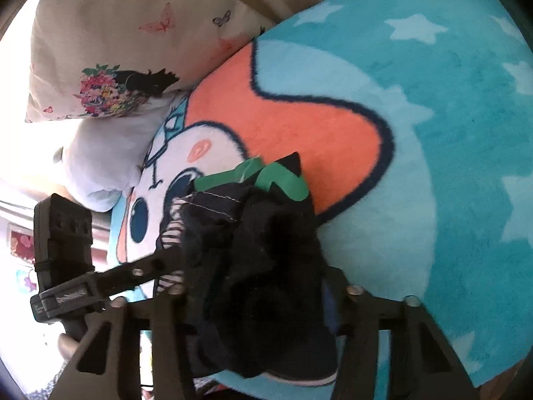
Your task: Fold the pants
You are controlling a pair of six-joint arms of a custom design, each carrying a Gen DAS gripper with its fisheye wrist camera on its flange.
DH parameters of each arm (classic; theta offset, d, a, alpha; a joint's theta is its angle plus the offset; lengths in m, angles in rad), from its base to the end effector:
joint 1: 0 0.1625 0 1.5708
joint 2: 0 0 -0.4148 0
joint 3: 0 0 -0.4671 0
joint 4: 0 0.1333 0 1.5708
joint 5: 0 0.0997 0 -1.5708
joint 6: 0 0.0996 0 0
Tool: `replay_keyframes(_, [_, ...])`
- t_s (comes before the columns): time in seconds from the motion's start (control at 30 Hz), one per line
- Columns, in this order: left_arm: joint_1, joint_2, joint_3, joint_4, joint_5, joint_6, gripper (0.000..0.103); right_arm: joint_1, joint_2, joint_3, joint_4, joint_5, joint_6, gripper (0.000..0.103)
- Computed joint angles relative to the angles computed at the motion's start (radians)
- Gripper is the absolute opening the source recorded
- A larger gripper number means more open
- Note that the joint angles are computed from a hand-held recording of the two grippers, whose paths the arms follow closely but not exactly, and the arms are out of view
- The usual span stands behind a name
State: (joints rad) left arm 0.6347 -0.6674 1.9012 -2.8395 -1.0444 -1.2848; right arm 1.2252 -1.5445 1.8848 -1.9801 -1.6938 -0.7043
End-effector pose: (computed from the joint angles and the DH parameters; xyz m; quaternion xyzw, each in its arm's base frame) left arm -0.3607 -0.4933 -0.1042 -0.1719 0.9500 -0.2405 0.1005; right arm -0.0749 -0.5656 0.3295 0.1759 -0.9819 -0.0010 0.0704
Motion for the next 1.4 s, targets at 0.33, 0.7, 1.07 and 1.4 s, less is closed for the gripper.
replay_keyframes(0.33, [-0.045,-0.075,0.056,0.028,0.052,-0.05,0.034,0.035,-0.024,0.002,0.055,0.042,0.012,0.039])
replay_keyframes(0.7, [-0.059,-0.197,0.14,0.076,0.162,-0.084,0.034,0.138,0.003,0.028,0.037,0.04,0.011,0.036])
replay_keyframes(1.07, [-0.014,-0.27,0.14,0.196,0.233,-0.053,0.034,0.243,0.119,0.006,-0.07,0.01,0.05,0.036])
replay_keyframes(1.4, [0.031,-0.251,0.107,0.247,0.228,-0.038,0.034,0.262,0.191,-0.024,-0.102,-0.013,0.086,0.036])
